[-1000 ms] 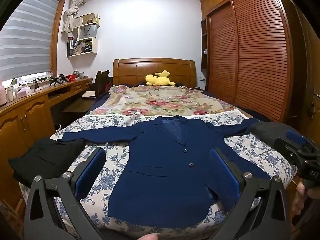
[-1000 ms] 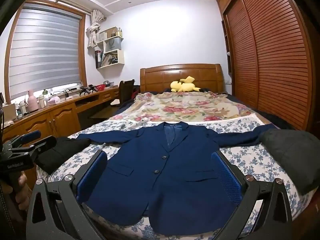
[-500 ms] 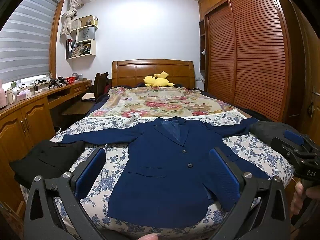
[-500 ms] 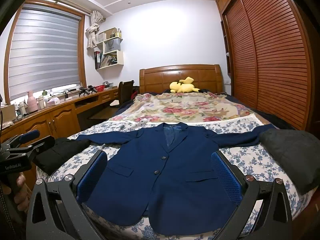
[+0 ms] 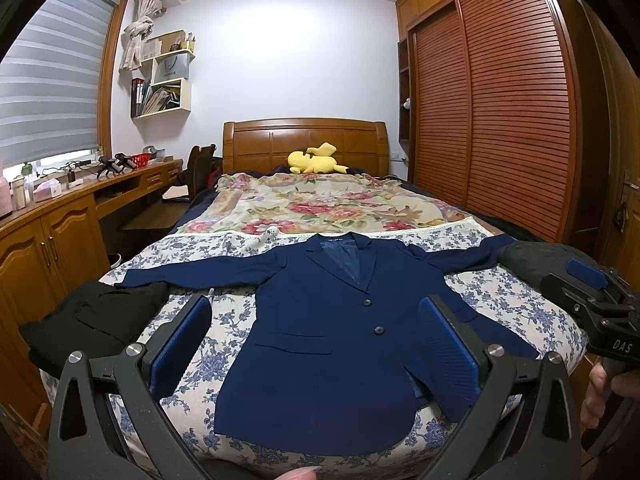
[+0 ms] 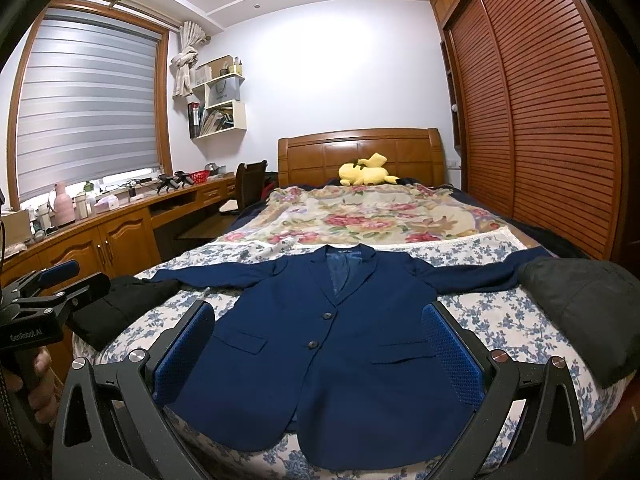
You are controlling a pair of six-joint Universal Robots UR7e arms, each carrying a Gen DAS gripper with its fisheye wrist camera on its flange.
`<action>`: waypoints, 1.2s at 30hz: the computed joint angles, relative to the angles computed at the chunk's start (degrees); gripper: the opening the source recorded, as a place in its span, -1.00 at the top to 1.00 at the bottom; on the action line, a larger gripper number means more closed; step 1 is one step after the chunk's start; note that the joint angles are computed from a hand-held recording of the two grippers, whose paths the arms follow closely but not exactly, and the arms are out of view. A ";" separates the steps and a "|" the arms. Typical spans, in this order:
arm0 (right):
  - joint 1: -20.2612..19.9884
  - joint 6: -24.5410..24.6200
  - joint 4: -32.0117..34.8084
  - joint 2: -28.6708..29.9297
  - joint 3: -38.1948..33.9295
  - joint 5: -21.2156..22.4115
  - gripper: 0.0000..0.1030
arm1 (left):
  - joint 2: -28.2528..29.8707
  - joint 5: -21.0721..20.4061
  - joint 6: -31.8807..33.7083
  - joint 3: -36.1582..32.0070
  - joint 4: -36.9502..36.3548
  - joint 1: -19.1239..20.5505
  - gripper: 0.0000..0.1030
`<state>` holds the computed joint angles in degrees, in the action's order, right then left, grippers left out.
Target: Fold large clothes
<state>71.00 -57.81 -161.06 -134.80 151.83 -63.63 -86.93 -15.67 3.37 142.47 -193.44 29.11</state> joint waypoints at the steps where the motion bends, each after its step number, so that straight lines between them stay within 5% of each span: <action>1: -0.04 -0.02 0.05 -0.02 0.00 0.05 -1.00 | -0.02 0.10 -0.38 -0.06 0.38 -0.09 -1.00; 36: -1.66 -1.15 1.77 -1.45 -0.07 2.15 -1.00 | -1.05 0.42 -1.64 0.12 2.83 -0.82 -1.00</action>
<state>69.34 -58.96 -159.29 -136.25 151.75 -61.48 -87.98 -15.25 1.73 142.59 -190.61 28.29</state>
